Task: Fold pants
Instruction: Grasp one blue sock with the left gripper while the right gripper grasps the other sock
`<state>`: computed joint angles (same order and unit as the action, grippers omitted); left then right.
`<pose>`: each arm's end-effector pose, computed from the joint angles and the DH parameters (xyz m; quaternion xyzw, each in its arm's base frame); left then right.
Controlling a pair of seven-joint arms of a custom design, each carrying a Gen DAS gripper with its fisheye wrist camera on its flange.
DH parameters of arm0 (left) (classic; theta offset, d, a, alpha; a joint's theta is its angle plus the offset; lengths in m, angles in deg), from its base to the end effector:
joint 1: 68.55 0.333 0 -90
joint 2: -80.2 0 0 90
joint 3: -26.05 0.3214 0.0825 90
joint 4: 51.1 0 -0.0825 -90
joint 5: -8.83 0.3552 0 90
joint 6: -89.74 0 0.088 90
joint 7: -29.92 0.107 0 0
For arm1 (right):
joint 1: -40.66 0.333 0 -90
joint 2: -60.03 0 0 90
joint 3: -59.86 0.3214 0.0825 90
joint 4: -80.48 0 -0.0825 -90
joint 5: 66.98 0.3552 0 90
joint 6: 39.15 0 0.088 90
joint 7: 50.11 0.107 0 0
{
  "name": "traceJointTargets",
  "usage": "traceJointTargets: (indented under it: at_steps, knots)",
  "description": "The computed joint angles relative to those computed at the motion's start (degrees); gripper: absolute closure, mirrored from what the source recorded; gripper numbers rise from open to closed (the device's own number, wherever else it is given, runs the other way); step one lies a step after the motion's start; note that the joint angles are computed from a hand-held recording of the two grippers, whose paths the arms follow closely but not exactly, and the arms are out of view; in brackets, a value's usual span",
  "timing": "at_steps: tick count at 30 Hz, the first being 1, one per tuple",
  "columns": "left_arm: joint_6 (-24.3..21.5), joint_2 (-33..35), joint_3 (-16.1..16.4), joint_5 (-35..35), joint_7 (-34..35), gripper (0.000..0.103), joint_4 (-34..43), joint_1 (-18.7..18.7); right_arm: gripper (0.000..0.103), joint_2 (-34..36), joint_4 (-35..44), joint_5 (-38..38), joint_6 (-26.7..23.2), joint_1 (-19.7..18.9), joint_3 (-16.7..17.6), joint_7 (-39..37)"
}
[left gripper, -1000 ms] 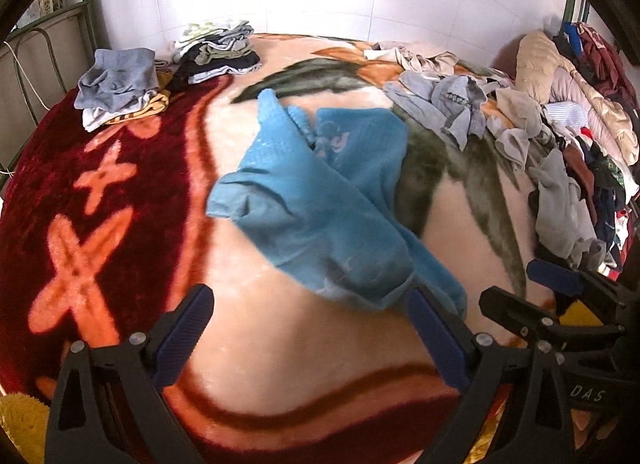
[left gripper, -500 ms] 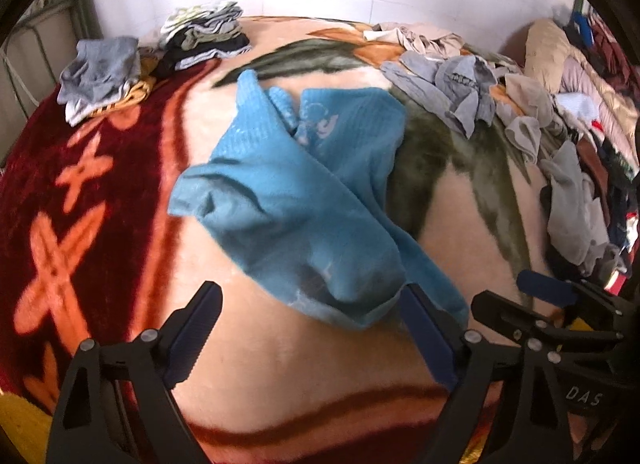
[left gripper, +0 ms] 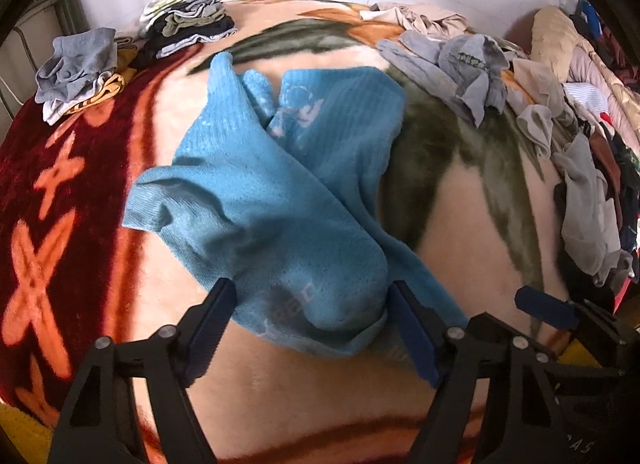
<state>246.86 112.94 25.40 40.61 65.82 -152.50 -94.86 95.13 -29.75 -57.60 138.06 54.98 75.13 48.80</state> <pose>0.5920 -0.3233 0.3023 -0.6877 0.6834 -0.1797 0.1664 0.5846 0.2926 0.2680 -0.7117 0.6387 -0.0367 0.2902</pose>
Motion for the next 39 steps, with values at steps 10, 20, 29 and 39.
traceJointTargets:
  at_steps: [10,20,29,39]
  knots:
    - [6.36,-2.85,-1.37,-4.54,6.05,0.086,-5.03,2.05,0.031,0.56,2.13,-3.05,-0.70,3.90,-2.71,-1.12]
    - [8.58,-11.87,3.84,2.71,-2.36,0.087,-14.56,1.77,0.031,3.43,9.40,-7.20,-3.39,10.36,-7.54,-1.45]
    - [6.64,-17.02,6.63,14.29,-15.48,0.087,-19.47,5.46,0.031,7.83,21.03,-11.41,-8.94,17.48,-15.46,5.93]
    - [5.70,-14.27,3.09,13.97,-16.70,0.086,-17.95,14.03,0.053,16.07,35.16,-12.75,-20.62,14.82,-12.59,9.00]
